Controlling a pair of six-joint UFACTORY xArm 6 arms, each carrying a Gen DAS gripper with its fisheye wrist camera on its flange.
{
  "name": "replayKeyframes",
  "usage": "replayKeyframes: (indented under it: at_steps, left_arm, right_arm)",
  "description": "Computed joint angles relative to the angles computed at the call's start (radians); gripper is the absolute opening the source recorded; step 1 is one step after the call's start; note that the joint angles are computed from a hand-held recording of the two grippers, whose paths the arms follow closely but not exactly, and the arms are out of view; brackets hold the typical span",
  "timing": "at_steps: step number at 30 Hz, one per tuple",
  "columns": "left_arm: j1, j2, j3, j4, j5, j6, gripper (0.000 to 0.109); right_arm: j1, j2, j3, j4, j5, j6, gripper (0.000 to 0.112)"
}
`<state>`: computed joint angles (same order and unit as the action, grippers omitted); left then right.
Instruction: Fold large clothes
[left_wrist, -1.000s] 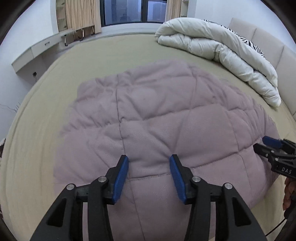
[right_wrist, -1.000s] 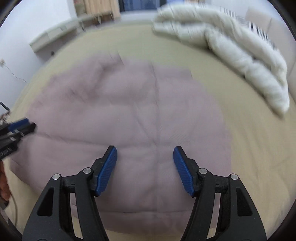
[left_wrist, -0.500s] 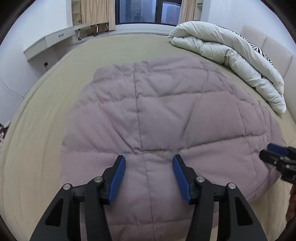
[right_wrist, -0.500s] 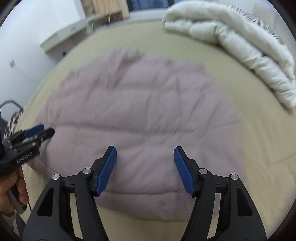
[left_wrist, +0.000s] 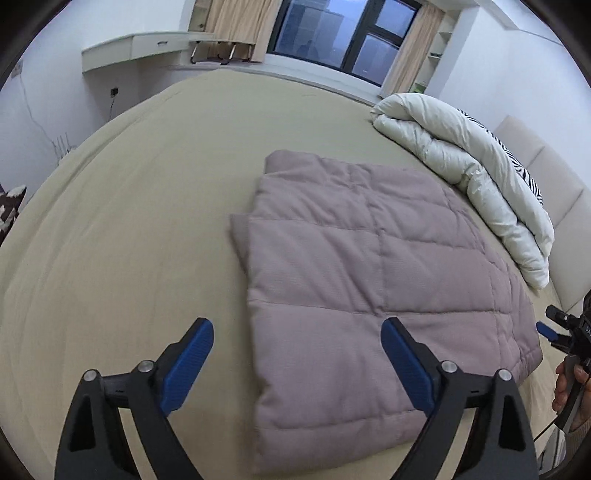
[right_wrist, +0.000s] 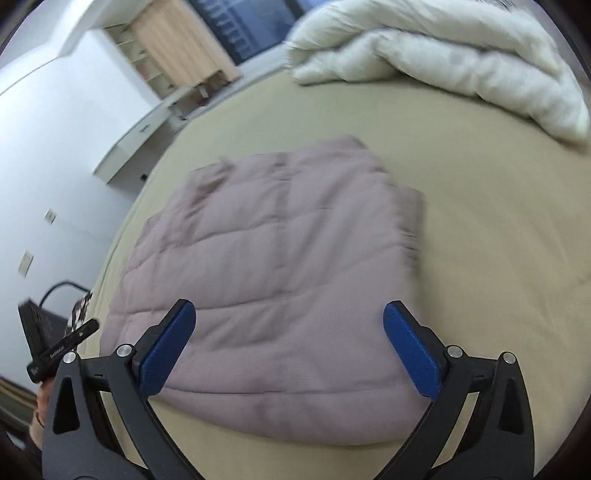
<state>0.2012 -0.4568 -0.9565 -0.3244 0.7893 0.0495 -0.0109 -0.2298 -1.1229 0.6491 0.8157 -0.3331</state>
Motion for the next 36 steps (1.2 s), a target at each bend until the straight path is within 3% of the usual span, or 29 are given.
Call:
replayKeyframes:
  at_steps: [3,5,8,17,20,22,26,29,31,36]
  left_arm:
    - [0.116,0.064,-0.041,-0.197,0.105,0.101,0.094]
    - [0.171,0.113,-0.067,-0.31,0.178,0.153,0.094]
    - [0.198,0.173,-0.093,-0.4,0.264,0.207,0.093]
    - [0.199,0.367,-0.238,-0.538,0.372,0.245,0.087]
    - [0.19,0.443,-0.302,-0.587,0.427,0.252,0.076]
    - [0.172,0.477,-0.33,-0.586,0.429,0.235,0.076]
    - [0.166,0.499,-0.348,-0.597,0.438,0.221,0.063]
    - [0.173,0.475,-0.332,-0.599,0.441,0.23,0.05]
    - [0.175,0.452,-0.32,-0.602,0.438,0.231,0.044]
    - [0.186,0.354,-0.275,-0.576,0.48,0.233,0.037]
  right_arm:
    - [-0.126,0.102,-0.096,0.107,0.161,-0.065,0.103]
    - [-0.167,0.155,-0.138,0.121,0.191,-0.064,0.103]
    - [-0.228,0.267,-0.223,0.238,0.324,-0.129,0.103]
    - [-0.186,0.496,-0.435,0.249,0.466,-0.194,0.101]
    - [-0.176,0.539,-0.481,0.254,0.503,-0.196,0.101]
    - [-0.163,0.575,-0.525,0.232,0.517,-0.185,0.101]
    - [-0.115,0.669,-0.652,0.18,0.499,-0.148,0.101]
    - [-0.088,0.641,-0.631,0.129,0.464,-0.171,0.089]
    - [-0.089,0.586,-0.574,0.122,0.432,-0.185,0.067]
    - [-0.081,0.437,-0.446,0.095,0.378,-0.179,0.05]
